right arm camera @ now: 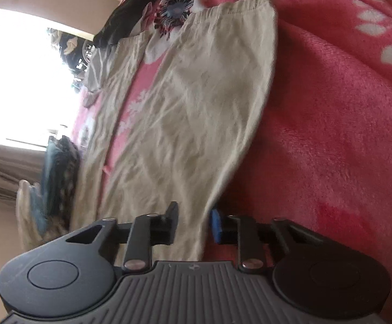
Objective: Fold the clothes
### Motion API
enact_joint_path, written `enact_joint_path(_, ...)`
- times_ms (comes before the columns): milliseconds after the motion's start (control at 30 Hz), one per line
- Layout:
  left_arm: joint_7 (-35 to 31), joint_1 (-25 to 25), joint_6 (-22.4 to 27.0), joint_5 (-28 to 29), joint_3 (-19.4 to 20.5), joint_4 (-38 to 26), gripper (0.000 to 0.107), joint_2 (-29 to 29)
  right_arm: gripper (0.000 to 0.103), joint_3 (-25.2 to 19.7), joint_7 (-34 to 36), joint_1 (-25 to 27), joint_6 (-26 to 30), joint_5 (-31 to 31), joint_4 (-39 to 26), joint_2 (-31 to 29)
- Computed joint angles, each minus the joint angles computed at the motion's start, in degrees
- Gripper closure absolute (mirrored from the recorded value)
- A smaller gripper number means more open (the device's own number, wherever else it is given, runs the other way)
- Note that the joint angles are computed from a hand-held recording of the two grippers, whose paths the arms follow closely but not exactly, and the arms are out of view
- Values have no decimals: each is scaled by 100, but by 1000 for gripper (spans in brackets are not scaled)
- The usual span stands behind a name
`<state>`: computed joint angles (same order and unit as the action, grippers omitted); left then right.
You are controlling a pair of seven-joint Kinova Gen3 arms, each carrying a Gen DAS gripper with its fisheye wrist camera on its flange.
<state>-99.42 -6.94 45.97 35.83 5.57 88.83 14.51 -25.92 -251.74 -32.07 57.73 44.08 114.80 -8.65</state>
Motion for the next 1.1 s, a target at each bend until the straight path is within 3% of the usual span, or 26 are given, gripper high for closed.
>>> enact_joint_path(100,83,112,-119,-232,-39,40,73,-69,98,-51,-126,-46,121,12,6,49)
enact_joint_path(267,53,225,-295,-481,-24,30,80,-201,101,-179,-386,-206,478,323,-57,106)
enact_joint_path(600,-183,305,-637,-381,12,-70,87,-315,101,117,1343,-812,1850,642,-1107,563)
enact_joint_path(800,-328,273,-889,-140,114,-283,88,-197,101,340,2041,-940,2138,856,-1497,687)
enact_joint_path(1100,-336,282,-1276,-40,308,-737,90,149,101,615,2528,-934,2208,1346,-1856,891)
